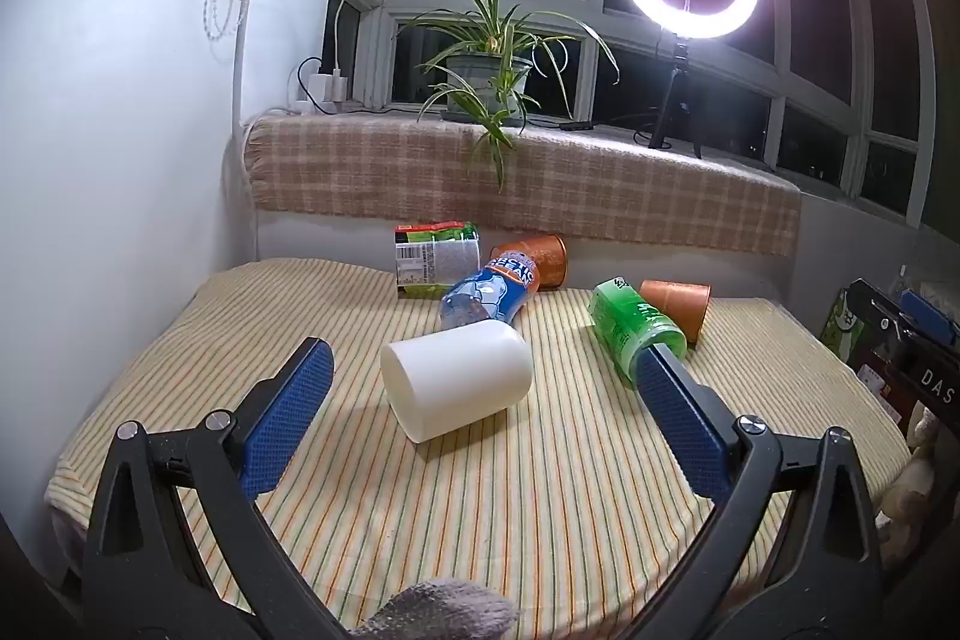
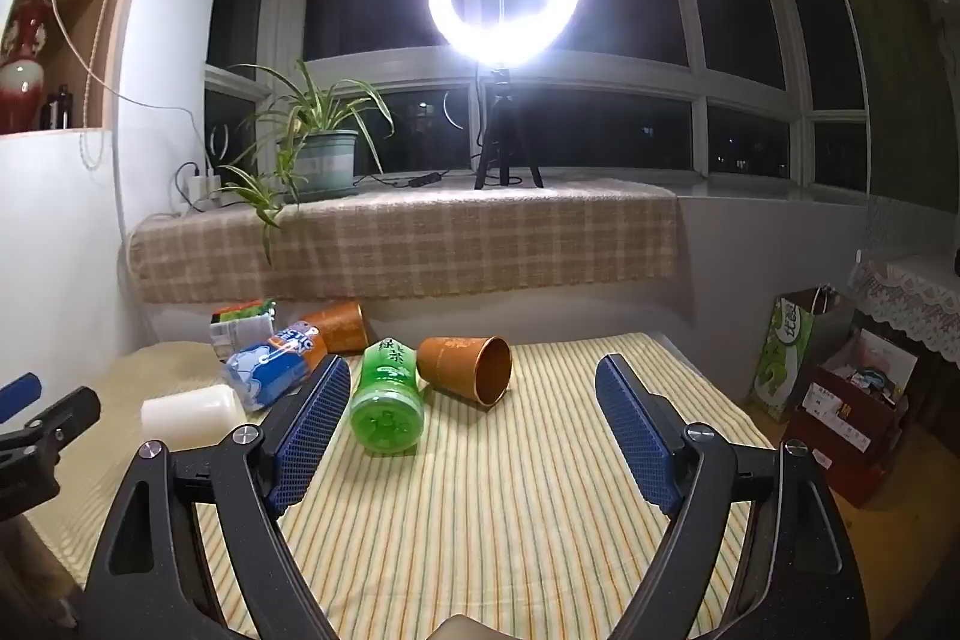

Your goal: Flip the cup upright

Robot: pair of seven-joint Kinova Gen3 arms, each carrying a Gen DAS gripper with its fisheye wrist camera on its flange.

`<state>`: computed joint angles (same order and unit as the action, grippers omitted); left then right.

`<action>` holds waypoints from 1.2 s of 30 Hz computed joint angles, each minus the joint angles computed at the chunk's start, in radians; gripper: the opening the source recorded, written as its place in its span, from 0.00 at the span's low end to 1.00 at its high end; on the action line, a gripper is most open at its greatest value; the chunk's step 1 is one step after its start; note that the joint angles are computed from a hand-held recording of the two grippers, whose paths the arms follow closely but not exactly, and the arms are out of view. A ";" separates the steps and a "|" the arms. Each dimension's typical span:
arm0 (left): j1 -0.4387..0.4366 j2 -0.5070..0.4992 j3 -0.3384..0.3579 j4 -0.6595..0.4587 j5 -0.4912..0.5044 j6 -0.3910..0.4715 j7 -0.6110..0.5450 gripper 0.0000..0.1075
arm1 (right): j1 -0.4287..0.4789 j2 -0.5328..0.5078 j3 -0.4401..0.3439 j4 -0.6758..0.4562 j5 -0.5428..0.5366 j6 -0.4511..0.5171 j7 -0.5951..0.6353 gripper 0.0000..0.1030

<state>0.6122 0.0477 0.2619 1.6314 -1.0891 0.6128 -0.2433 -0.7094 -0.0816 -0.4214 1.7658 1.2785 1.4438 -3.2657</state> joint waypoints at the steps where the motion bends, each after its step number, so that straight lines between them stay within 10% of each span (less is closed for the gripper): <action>1: 0.000 0.000 0.000 0.001 -0.004 -0.001 0.003 0.95 | 0.000 0.001 0.000 0.000 0.001 0.002 -0.001 0.82; 36: -0.008 -0.008 -0.003 0.015 0.000 -0.019 0.000 0.95 | 0.010 -0.011 -0.009 -0.003 -0.006 -0.013 0.009 0.82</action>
